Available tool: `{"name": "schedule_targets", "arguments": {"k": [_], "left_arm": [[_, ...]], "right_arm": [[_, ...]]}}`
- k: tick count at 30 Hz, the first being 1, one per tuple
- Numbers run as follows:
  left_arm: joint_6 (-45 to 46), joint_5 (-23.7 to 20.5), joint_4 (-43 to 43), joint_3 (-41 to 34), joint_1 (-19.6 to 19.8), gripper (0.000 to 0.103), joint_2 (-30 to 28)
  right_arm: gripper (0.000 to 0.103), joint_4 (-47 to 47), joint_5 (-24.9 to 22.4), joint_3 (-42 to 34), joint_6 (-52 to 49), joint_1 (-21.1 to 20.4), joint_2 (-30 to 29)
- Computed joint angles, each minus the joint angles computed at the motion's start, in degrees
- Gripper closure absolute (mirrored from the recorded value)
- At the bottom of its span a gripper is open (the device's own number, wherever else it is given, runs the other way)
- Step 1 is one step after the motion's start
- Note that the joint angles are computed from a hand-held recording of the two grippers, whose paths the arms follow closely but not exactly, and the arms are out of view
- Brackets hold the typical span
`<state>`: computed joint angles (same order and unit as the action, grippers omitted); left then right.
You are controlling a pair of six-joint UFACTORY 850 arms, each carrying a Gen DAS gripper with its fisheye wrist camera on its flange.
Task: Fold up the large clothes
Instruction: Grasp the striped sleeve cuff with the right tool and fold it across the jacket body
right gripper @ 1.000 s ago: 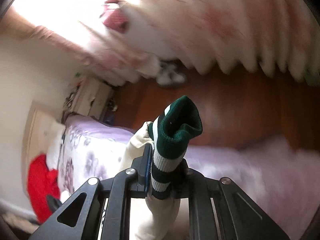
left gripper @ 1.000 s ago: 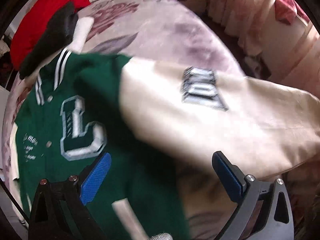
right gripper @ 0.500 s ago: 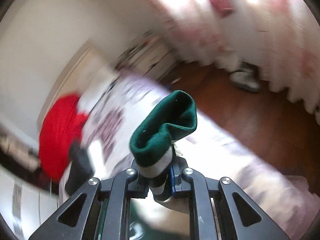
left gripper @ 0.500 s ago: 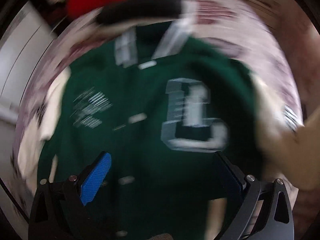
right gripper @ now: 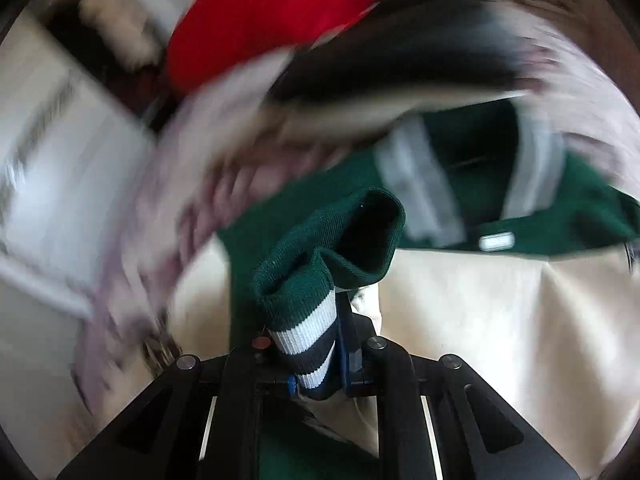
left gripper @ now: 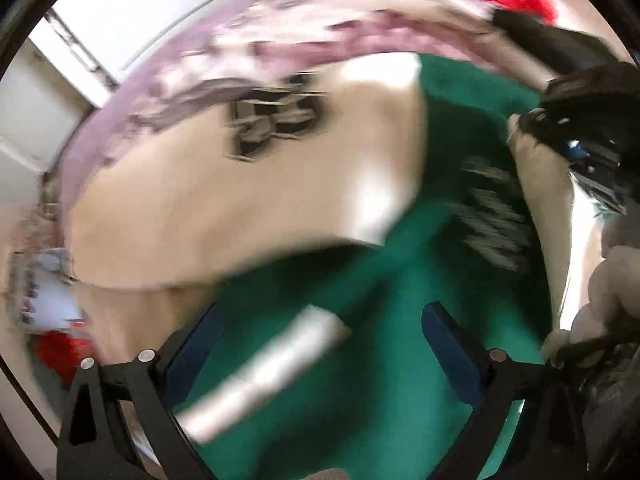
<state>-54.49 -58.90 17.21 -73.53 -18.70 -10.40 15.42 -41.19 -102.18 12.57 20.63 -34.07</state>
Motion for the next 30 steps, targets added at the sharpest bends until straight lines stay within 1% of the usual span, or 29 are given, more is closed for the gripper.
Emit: {"name": "schedule_targets", "arguments": {"k": [1,2,3,4,5,6,7,8,9,10,11,13,15,16,17,19,20,22,23,24,25,26,27,28,30], "left_arm": [[1.7,1.5,-1.2,1.0,2.0,0.002,0.6],[3.4,2.7,-2.5,1.9,3.8,0.002,1.2],[4.4,2.7,-3.1,2.2,4.9,0.002,1.4],[6.0,3.3,-4.0,2.5,6.2,0.002,1.7],[7.5,4.0,-5.0,2.6,7.2,0.002,1.9],[8.8,4.2,-5.9,2.5,7.9,0.002,1.9],[10.5,4.5,-7.2,2.1,8.7,0.002,1.9],[12.6,5.1,-8.7,1.8,9.3,0.002,1.9],[14.4,5.5,-9.7,1.3,9.6,0.002,1.9],[16.7,5.8,-10.6,0.5,9.7,0.002,1.8],[19.4,6.3,-11.5,-0.5,9.7,0.002,1.5],[24.3,7.0,-12.1,-2.9,9.2,0.002,0.3],[29.9,6.9,-14.0,-5.9,8.8,0.002,-2.0],[32.7,6.3,-15.2,-8.4,8.5,0.002,-4.2],[35.2,5.2,-16.5,-11.1,8.1,0.002,-6.7],[38.5,4.2,-19.5,-16.4,7.7,0.002,-11.7],[38.9,3.2,-19.2,-19.6,7.0,0.002,-14.7],[41.0,1.3,-18.9,-25.3,5.5,0.003,-20.2],[41.8,0.3,-17.9,-28.1,4.7,0.011,-22.6],[42.6,-0.5,-16.9,-30.9,3.6,0.034,-25.2],[42.8,-1.4,-16.2,-32.5,3.1,0.052,-26.6],[41.7,-2.5,-14.7,-34.1,2.3,0.075,-27.9],[40.0,-1.9,-12.9,-34.3,1.7,0.08,-27.9],[38.1,-0.3,-11.5,-33.3,1.4,0.084,-27.0],[32.4,5.4,-10.2,-28.9,1.6,0.086,-22.6]], "right_arm": [[0.083,0.7,-2.8,-2.6,-1.9,0.8,-2.9],[0.073,0.8,-5.8,-5.6,-2.5,2.6,-5.8],[0.065,0.4,-7.4,-6.3,-2.9,3.6,-6.5],[0.044,1.0,-7.0,-4.5,-4.4,3.4,-5.8],[0.028,3.1,-5.5,-2.3,-5.6,3.8,-4.0],[0.025,5.9,-5.0,-0.5,-7.5,2.7,-2.5],[0.023,9.8,-4.8,1.9,-8.9,2.0,-0.3],[0.023,12.3,-5.6,2.6,-9.4,0.7,1.0],[0.023,13.8,-6.7,5.0,-9.6,-2.0,4.0],[0.023,13.7,-7.8,5.6,-7.8,-3.5,5.5],[0.023,13.6,-8.3,8.6,-5.8,-5.4,8.7],[0.023,9.4,-8.8,13.4,1.2,-8.7,14.1],[0.023,3.3,-8.7,20.5,9.8,-12.6,21.3],[0.023,1.1,-8.9,21.8,13.2,-13.7,22.9],[0.023,-1.0,-8.6,25.3,17.0,-15.9,26.1],[0.023,-2.3,-8.3,30.1,21.0,-19.6,30.1],[0.023,-4.4,-7.9,33.0,23.8,-21.5,32.2],[0.023,-5.7,-7.6,36.1,25.3,-24.3,34.3],[0.023,-5.1,-7.0,38.3,25.1,-25.9,35.2],[0.023,-5.0,-7.4,39.4,24.8,-27.0,35.5],[0.023,-4.4,-7.7,40.0,24.1,-27.9,35.5],[0.023,-3.6,-8.0,40.9,22.8,-28.7,35.1],[0.023,-3.3,-7.8,41.2,22.1,-28.8,34.4],[0.023,-3.4,-7.8,41.3,21.2,-29.0,33.6],[0.024,-6.8,-7.7,40.9,21.8,-28.8,32.1]]}}
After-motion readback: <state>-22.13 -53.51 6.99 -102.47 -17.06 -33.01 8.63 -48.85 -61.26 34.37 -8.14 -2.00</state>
